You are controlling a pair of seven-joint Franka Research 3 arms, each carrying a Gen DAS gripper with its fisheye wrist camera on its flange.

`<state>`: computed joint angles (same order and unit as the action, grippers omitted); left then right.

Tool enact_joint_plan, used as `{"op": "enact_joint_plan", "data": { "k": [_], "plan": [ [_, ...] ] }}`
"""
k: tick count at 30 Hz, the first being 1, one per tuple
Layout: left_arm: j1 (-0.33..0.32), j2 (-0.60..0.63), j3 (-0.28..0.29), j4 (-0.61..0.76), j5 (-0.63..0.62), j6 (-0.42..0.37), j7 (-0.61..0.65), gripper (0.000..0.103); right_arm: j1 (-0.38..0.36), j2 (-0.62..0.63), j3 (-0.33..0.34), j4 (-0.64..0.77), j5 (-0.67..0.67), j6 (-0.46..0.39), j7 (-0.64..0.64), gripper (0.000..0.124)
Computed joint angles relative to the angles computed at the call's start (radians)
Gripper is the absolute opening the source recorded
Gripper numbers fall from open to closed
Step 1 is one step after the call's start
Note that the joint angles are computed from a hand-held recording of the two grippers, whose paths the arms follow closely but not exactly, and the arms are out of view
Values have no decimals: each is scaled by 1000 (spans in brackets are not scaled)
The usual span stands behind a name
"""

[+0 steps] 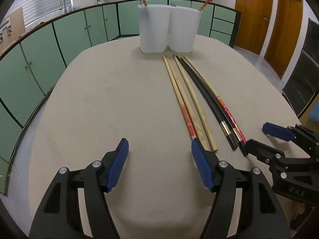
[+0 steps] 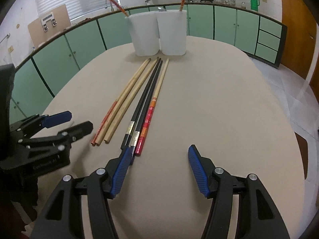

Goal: Organize utensils
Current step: 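Open both tools to release the chopsticks and pull back, then grasp a red chopstick with the right tool while the left tool grasps another chopstick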

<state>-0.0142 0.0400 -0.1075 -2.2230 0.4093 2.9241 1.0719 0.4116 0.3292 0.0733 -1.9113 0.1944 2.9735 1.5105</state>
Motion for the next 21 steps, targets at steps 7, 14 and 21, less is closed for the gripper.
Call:
{"op": "enact_joint_plan", "data": {
  "k": [7, 14, 21],
  "plan": [
    [1, -6, 2, -6, 2, -3, -14, 65, 119, 11, -170, 23, -208, -25, 226, 58],
    [1, -25, -3, -23, 3, 5, -8, 66, -8, 6, -5, 14, -73, 2, 63, 58],
    [2, -24, -2, -22, -1, -5, -4, 66, 130, 17, -168, 32, -238, -30, 228, 56]
  ]
}}
